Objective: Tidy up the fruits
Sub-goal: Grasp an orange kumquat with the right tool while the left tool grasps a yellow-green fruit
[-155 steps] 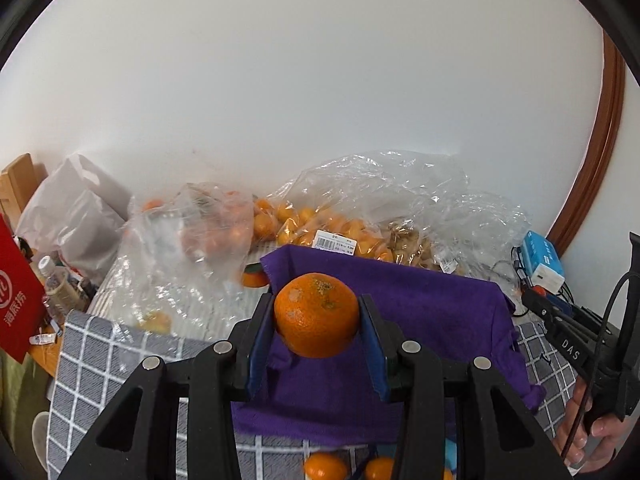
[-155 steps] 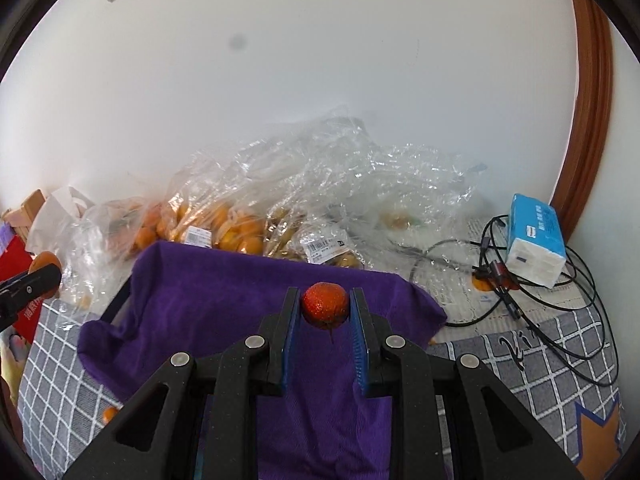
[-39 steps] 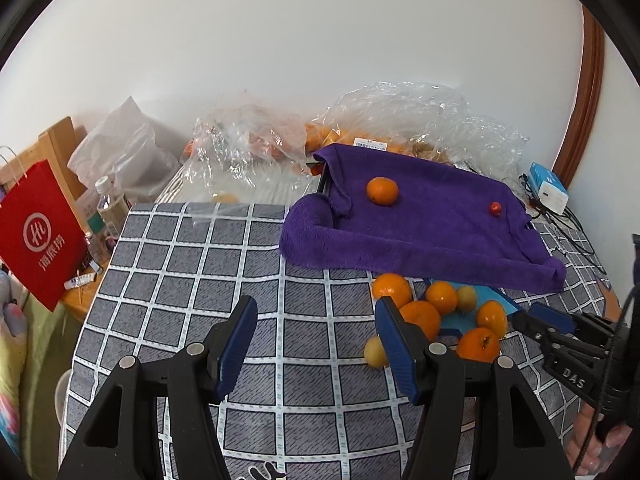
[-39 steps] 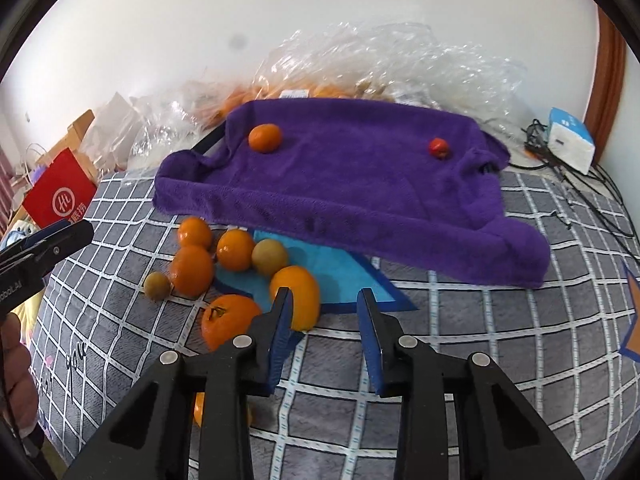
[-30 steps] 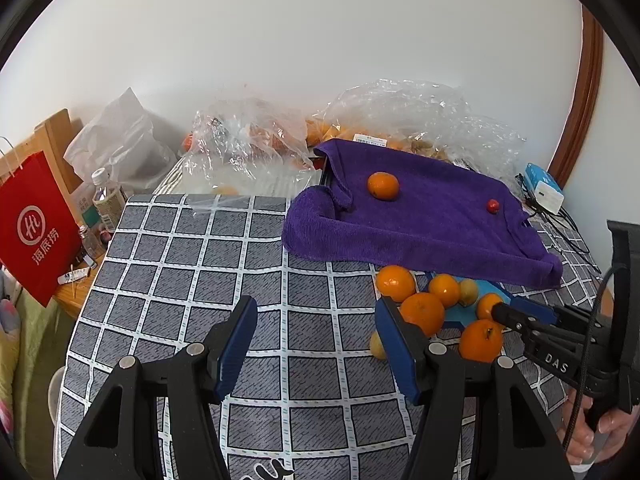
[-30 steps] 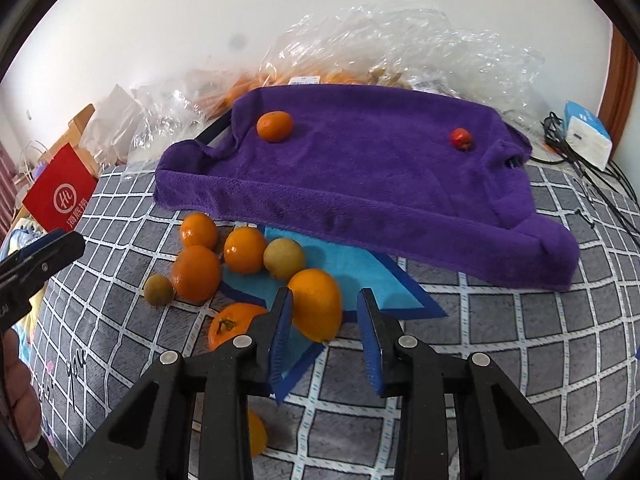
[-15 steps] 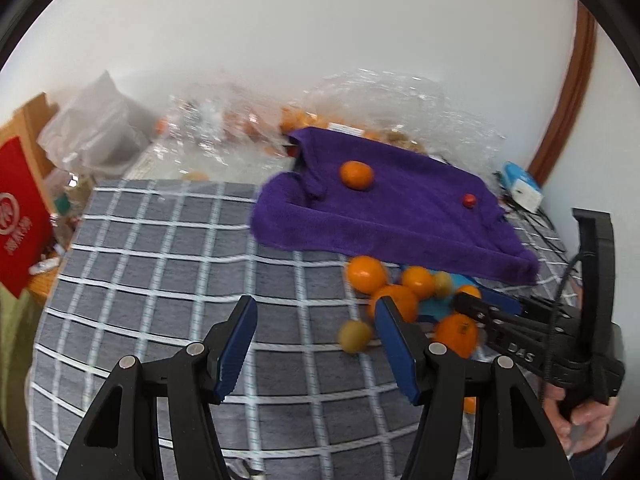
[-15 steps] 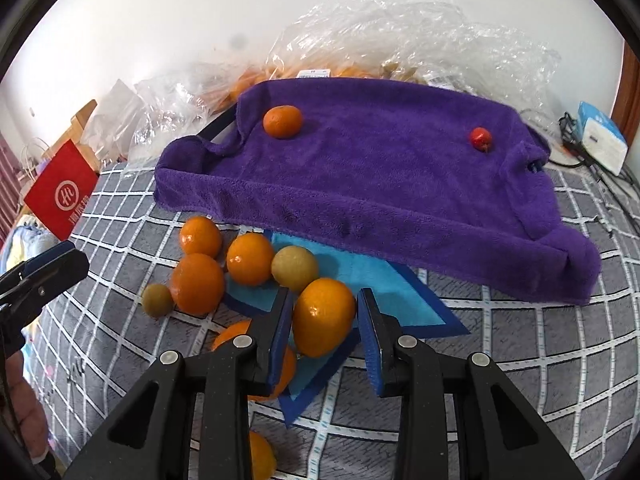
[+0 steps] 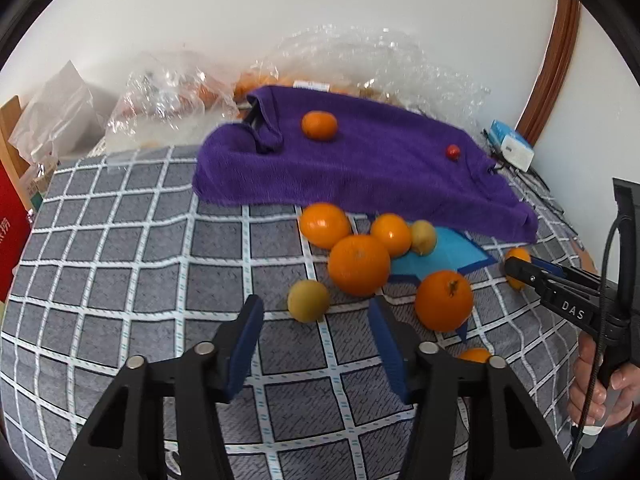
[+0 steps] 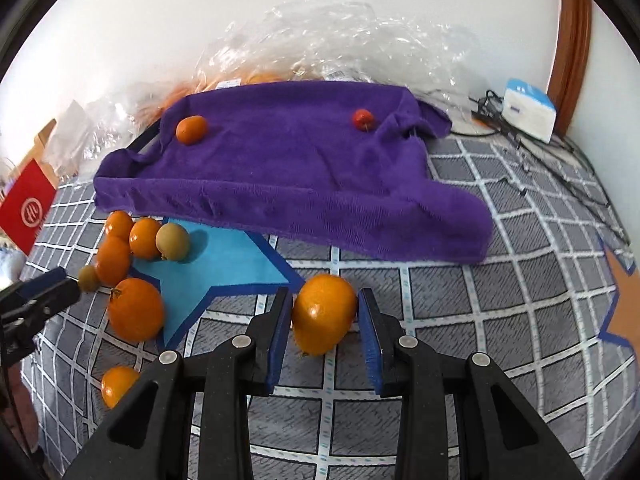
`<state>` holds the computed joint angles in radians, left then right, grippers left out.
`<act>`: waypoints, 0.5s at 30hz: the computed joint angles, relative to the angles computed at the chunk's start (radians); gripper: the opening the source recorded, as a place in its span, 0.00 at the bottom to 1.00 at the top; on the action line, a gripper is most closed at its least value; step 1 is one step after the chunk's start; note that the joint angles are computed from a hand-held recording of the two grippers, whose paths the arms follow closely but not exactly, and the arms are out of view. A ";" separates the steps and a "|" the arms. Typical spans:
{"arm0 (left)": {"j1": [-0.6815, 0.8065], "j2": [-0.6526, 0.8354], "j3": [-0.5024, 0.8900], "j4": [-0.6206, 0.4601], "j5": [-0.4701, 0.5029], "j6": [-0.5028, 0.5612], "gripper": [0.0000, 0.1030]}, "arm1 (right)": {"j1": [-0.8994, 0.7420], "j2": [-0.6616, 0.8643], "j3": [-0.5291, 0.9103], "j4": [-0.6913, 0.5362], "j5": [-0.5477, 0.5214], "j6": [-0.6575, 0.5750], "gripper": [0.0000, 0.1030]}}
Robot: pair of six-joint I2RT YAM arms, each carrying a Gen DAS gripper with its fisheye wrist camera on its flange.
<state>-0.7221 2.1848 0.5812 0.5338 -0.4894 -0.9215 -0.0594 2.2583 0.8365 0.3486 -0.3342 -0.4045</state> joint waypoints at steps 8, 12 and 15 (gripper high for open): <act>0.038 0.086 -0.021 0.155 0.028 -0.021 0.22 | 0.016 0.047 -0.058 0.172 0.021 -0.010 0.32; 0.027 0.122 -0.030 0.226 -0.003 -0.030 0.22 | 0.001 0.049 -0.037 0.136 -0.013 -0.008 0.32; 0.024 0.122 -0.022 0.210 -0.012 -0.030 0.22 | 0.003 0.049 -0.037 0.138 -0.009 -0.007 0.32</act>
